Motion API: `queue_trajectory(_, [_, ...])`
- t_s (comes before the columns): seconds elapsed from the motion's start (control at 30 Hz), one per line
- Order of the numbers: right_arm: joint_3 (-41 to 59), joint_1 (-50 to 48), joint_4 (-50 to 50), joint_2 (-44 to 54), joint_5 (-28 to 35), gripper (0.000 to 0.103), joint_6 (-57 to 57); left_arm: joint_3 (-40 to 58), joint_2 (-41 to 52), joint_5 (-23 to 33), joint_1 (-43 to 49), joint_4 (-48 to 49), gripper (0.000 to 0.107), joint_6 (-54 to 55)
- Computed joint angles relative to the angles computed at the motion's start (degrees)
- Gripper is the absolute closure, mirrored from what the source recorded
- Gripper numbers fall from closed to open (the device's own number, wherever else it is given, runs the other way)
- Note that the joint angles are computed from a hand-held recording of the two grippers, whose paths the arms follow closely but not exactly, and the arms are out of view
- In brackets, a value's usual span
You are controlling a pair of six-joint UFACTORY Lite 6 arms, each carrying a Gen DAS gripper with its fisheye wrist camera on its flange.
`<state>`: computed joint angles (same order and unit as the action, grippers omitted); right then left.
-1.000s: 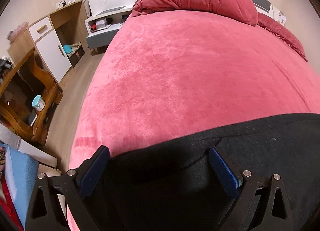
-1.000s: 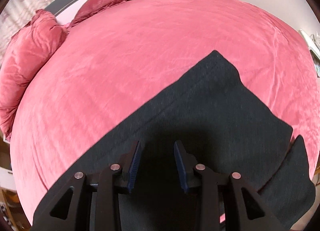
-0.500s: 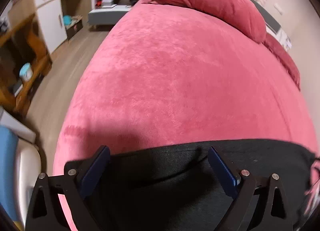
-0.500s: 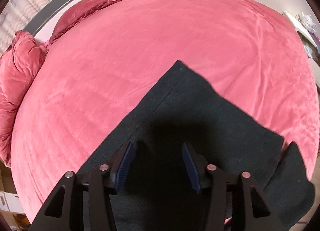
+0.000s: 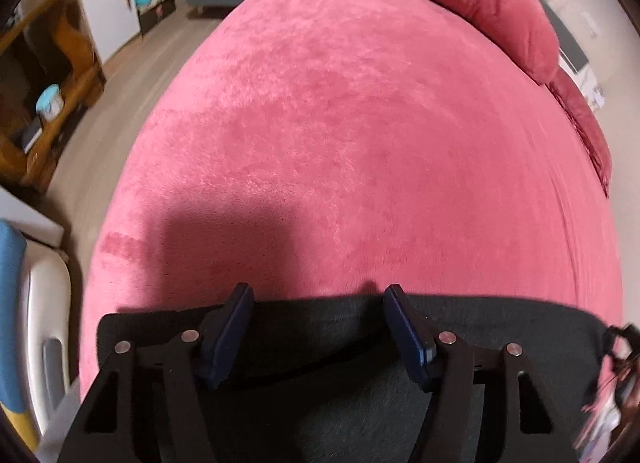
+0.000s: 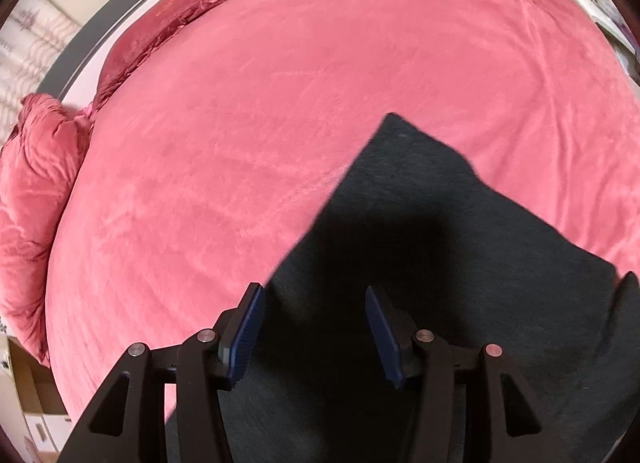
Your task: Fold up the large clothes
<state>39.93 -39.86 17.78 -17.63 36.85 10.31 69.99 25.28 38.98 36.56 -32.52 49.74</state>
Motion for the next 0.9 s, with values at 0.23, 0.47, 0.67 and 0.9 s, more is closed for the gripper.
queue_trajectory(0.23, [7.3, 10.3, -15.0, 11.9, -2.3, 0.048, 21.3, 4.5, 5.6, -1.2, -2.3, 2.2, 0.019, -3.3])
queue_trajectory(0.47, [8.3, 17.3, -29.3, 14.6, -2.6, 0.063, 33.1, 10.1, 7.2, 10.4, 3.9, -0.5, 0.024, -1.0])
queue_trajectory(0.67, [4.8, 11.7, -21.1, 10.8, -4.5, 0.068, 22.6, 21.3, 12.5, 19.7, 9.2, 0.5, 0.027, -6.5])
queue_trajectory(0.9, [-2.7, 7.1, -16.4, 1.2, -3.8, 0.067, 14.3, 31.7, 19.0, 25.7, 14.3, 5.8, 0.027, -4.0])
